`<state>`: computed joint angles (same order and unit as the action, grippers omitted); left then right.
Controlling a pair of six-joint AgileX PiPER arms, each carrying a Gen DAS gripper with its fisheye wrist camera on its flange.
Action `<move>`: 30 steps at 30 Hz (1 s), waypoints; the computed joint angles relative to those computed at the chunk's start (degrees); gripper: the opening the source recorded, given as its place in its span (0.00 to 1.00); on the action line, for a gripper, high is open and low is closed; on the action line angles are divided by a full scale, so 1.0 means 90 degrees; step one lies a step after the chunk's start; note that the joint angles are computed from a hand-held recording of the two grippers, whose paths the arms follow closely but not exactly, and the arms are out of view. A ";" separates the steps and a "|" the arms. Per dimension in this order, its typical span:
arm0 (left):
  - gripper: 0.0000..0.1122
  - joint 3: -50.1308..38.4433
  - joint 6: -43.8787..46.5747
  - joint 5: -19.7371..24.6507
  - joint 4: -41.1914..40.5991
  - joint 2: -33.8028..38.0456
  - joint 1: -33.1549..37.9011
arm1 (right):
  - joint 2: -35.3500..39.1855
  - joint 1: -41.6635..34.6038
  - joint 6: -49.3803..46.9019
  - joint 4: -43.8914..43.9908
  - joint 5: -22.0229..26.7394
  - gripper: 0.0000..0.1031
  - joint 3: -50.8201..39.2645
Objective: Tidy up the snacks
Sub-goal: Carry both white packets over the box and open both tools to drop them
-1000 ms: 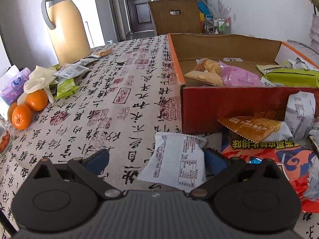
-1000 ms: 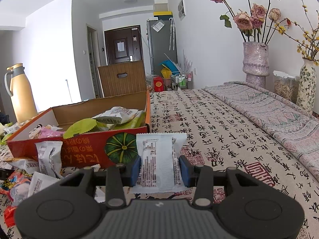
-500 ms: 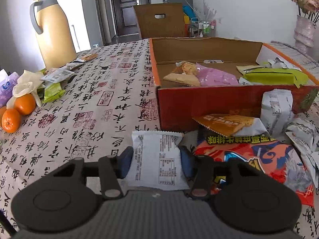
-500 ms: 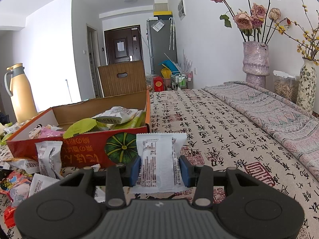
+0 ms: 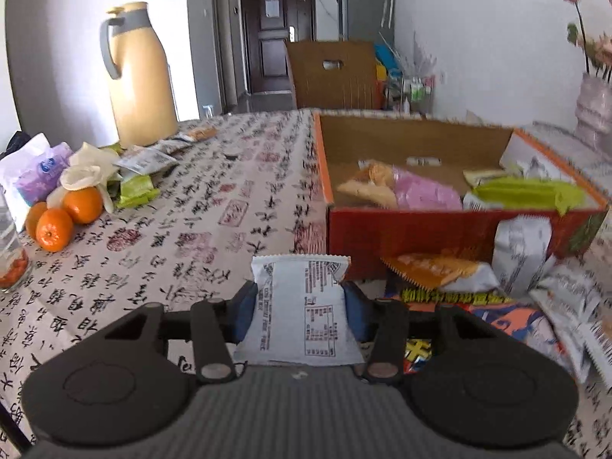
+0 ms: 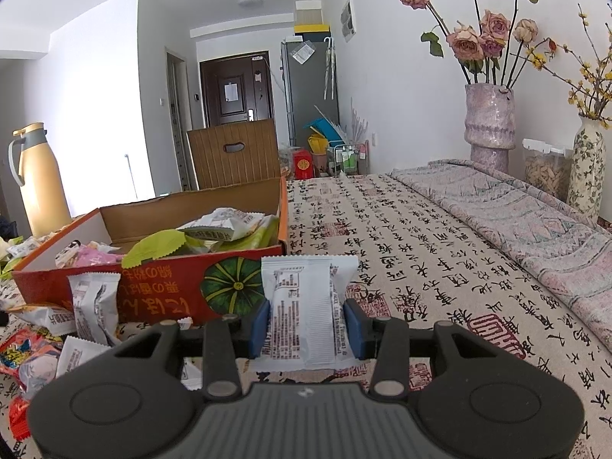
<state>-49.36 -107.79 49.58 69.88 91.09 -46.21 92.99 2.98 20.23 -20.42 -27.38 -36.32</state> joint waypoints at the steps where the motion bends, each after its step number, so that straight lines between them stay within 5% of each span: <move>1: 0.44 0.0015 -0.0042 0.0049 0.0036 -0.0067 -0.0050 | -0.0001 -0.0005 -0.0003 -0.0017 -0.0005 0.40 0.0000; 16: 0.44 -0.0545 -0.0115 0.0422 0.0488 -0.0148 -0.0624 | -0.0786 0.0145 -0.0160 -0.0110 -0.0159 0.40 0.0262; 30: 0.44 -0.1991 0.0247 0.0123 0.0816 0.0547 -0.0323 | -0.0108 0.1036 -0.0107 0.0072 0.0551 0.40 -0.1503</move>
<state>-67.28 -105.57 50.69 77.22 96.01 -49.11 92.02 12.30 19.27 -19.78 -22.41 -49.85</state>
